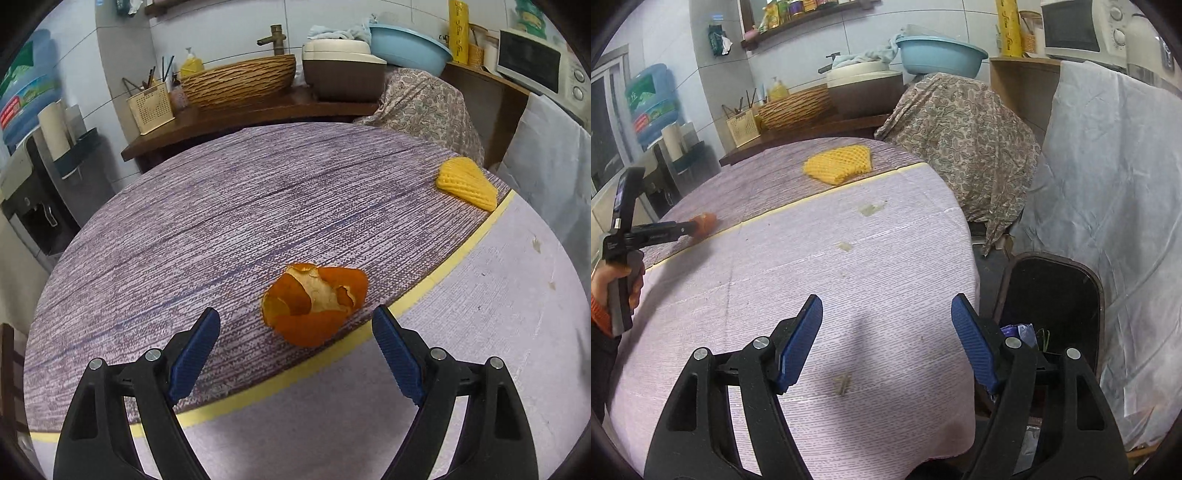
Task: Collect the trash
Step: 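Grasp the orange peel with the left tool while the right tool grasps the yellow foam net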
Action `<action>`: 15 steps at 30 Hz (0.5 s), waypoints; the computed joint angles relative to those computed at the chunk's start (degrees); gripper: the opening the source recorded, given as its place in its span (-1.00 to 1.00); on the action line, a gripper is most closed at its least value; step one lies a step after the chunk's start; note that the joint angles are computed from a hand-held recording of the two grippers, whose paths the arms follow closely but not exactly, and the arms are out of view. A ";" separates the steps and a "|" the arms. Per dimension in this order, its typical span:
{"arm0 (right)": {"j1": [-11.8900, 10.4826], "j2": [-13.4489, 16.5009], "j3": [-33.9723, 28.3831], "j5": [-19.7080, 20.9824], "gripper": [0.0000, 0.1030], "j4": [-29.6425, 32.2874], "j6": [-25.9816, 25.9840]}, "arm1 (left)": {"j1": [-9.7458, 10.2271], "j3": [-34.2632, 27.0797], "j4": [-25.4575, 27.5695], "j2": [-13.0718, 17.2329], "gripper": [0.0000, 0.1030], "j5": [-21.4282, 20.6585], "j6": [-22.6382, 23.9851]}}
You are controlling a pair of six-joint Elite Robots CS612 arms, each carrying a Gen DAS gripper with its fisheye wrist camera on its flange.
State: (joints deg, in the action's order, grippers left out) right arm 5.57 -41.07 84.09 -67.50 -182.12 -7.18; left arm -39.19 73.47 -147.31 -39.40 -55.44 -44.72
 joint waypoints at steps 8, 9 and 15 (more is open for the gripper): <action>0.64 0.26 -1.91 -0.01 0.40 3.25 -1.69 | 0.77 -3.19 2.98 1.79 0.21 -2.28 1.43; 0.85 0.42 -2.59 -0.05 0.40 4.07 -2.36 | 0.96 -3.06 2.56 1.73 0.03 -3.35 1.07; 2.07 2.58 -9.18 1.47 0.40 9.92 -3.05 | 0.52 -2.11 1.69 1.20 -0.49 -0.98 0.33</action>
